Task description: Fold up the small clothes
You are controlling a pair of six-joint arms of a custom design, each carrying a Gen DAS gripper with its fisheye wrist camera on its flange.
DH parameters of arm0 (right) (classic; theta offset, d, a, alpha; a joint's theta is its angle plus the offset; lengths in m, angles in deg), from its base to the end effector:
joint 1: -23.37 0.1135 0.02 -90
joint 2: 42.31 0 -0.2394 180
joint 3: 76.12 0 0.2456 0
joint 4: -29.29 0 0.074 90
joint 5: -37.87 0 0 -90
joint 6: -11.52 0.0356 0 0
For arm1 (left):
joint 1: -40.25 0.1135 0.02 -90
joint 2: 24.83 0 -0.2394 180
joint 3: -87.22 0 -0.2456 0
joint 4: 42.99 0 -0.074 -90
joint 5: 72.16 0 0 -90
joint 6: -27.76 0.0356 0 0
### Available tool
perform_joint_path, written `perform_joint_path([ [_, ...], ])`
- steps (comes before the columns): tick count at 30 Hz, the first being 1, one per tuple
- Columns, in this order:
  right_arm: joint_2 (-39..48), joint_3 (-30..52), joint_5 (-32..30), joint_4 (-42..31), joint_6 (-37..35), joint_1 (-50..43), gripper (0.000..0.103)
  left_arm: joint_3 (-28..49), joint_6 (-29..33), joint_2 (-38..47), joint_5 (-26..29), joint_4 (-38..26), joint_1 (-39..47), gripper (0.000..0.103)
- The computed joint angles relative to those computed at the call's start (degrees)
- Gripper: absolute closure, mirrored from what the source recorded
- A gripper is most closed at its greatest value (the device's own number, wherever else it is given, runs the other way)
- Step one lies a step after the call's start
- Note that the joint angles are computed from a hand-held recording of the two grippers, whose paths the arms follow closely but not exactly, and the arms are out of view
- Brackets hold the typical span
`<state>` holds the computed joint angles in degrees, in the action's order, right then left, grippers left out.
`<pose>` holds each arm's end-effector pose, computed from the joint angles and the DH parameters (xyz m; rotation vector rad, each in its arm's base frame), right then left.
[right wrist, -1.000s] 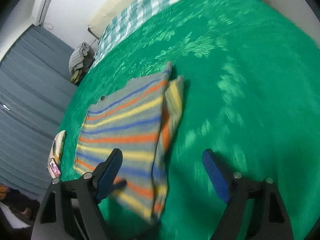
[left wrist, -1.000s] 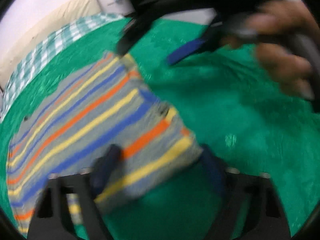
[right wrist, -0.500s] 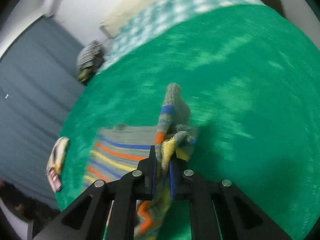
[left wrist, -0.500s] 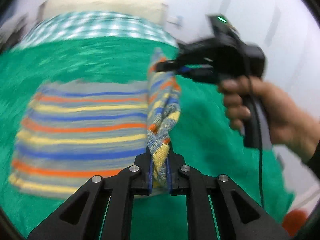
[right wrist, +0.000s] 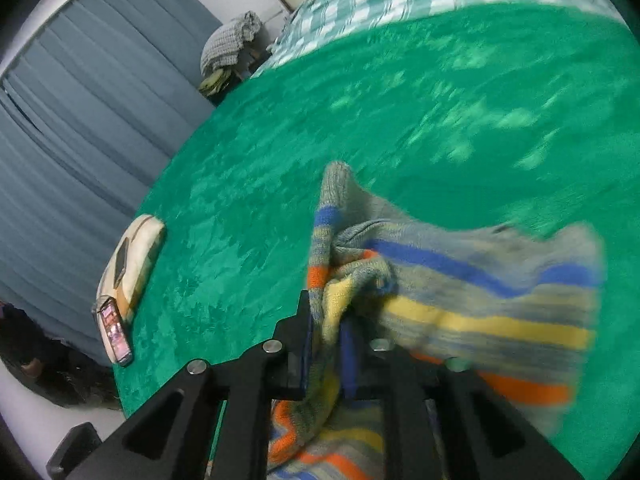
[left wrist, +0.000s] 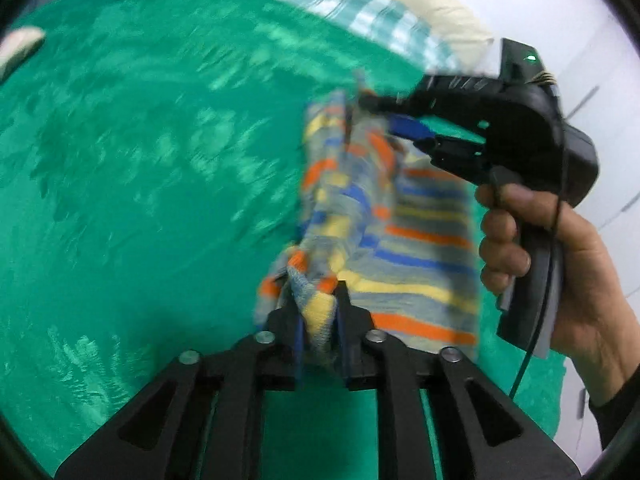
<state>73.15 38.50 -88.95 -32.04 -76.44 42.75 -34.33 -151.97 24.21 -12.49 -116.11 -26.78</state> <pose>0.3857 0.1583 0.2354 -0.6087 2.5582 0.9778 0.0758 -0.1327 0.2405 -0.6479 2.4226 -0.4359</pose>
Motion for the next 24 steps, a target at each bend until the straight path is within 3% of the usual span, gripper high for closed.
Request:
perform_joint_path([
  [1, 0.98, -0.9, -3.35, 1.53, 1.96, 0.06, 0.065, -0.24, -2.4, -0.93, -0.46, -1.31, -1.94, 0.08],
  [2, 0.41, -2.76, -5.39, 3.38, 3.51, -0.25, 0.061, 0.26, -5.26, -1.53, -1.85, -3.35, -4.45, 0.071],
  [3, -1.18, -5.39, -6.79, 5.8, 4.82, -0.67, 0.061, 1.94, -8.85, -1.03, -3.7, -6.95, -7.42, 0.056],
  [5, -4.41, -8.22, -8.02, 7.37, 3.77, -2.25, 0.061, 5.47, -14.5, 0.29, -7.03, -13.32, -12.05, 0.04],
  [6, -7.23, -9.98, -6.88, 7.41, 2.27, -3.48, 0.061, 7.66, -17.76, 1.36, -8.77, -16.38, -15.11, 0.035],
  [7, -9.83, -11.2, -5.16, 6.61, 0.01, -4.59, 0.061, 8.28, -16.99, 1.36, -9.59, -16.63, -15.3, 0.033],
  [12, -23.31, -18.29, -0.84, -2.21, -19.55, -9.48, 0.061, 7.55, 0.04, 1.43, -4.05, -10.37, -2.37, 0.036],
  [13, -26.28, -20.83, -1.71, -5.17, -24.48, -10.38, 0.061, 6.05, 4.01, 0.95, -0.87, -8.95, 1.85, 0.039],
  [15, -29.85, -26.31, -3.48, -9.51, -30.99, -11.72, 0.061, 1.36, 11.48, 0.17, 6.58, -5.52, 10.37, 0.058],
  [19, -32.99, -40.37, 8.61, -7.51, -36.15, -10.18, 0.064, 1.44, 14.48, -1.51, 8.74, -7.88, 11.11, 0.056],
  [21, -34.74, -41.3, 5.86, -6.86, -36.61, -12.51, 0.066, 5.21, 16.97, -1.83, 6.6, -10.99, 11.3, 0.051],
  [23, -33.68, -36.69, 2.24, -7.67, -34.38, -15.01, 0.066, 8.04, 24.39, -2.47, 6.53, -9.63, 16.17, 0.037],
  [24, -33.38, -34.67, 1.45, -6.97, -32.95, -15.56, 0.066, 9.73, 30.37, -1.57, 7.87, -7.12, 20.7, 0.035],
])
